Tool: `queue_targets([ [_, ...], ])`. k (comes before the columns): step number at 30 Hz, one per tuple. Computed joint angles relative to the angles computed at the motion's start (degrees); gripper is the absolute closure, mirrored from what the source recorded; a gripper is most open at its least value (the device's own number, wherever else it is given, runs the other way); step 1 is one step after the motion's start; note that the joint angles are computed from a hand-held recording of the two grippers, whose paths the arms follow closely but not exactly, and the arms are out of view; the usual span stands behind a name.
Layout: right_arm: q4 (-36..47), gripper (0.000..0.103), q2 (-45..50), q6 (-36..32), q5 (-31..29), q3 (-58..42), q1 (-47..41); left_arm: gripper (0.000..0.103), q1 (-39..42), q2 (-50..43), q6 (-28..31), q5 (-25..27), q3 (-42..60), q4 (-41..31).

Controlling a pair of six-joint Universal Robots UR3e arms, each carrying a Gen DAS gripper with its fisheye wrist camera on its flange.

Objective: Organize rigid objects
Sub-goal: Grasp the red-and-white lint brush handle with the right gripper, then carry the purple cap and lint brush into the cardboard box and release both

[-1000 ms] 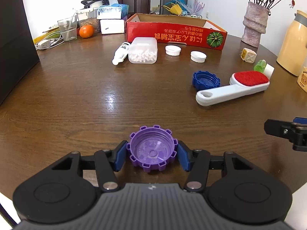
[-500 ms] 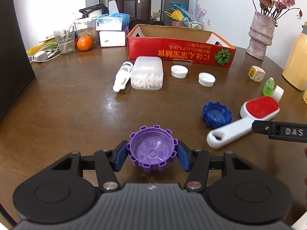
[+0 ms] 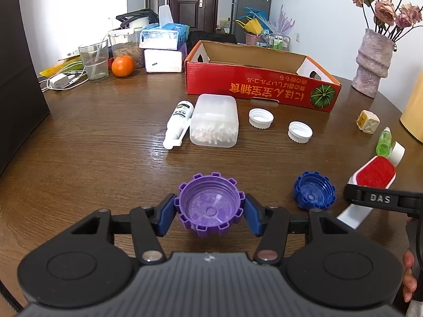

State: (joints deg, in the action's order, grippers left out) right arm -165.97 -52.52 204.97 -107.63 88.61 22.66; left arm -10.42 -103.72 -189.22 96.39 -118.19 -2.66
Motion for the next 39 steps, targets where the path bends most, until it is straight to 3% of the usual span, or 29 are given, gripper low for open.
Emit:
queue_targets([
  [6,-12.4,0.006,-0.6,-3.8,1.8,7.7,-2.4,0.047,0.1,-0.5,-0.6,0.0,1.2,-0.3],
  [9,-17.5,0.025,-1.6,-7.1,4.9,11.2,-3.6,0.047,0.1,-0.3,-0.9,0.3,1.6,-0.7],
  [11,-19.0,0.046,-2.0,-8.1,5.5,12.2,-3.7,0.047,0.1,-0.1,-1.1,0.4,1.8,-0.8],
  [13,-19.8,0.052,-2.7,-8.7,6.8,13.3,-4.1,0.047,0.0,0.2,-1.1,0.5,1.9,-0.8],
  [25,-28.6,0.064,-4.3,-9.6,10.0,19.1,-4.5,0.047,-0.9,1.3,-1.4,1.3,3.5,-1.4],
  [30,-31.1,0.065,-5.3,-9.7,10.1,19.5,-4.4,0.047,-1.0,1.1,-1.4,1.4,5.7,-2.2],
  [39,-29.8,0.065,-4.9,-11.5,13.1,11.4,-5.6,0.047,-2.0,-5.0,-2.0,1.4,19.2,-6.6],
])
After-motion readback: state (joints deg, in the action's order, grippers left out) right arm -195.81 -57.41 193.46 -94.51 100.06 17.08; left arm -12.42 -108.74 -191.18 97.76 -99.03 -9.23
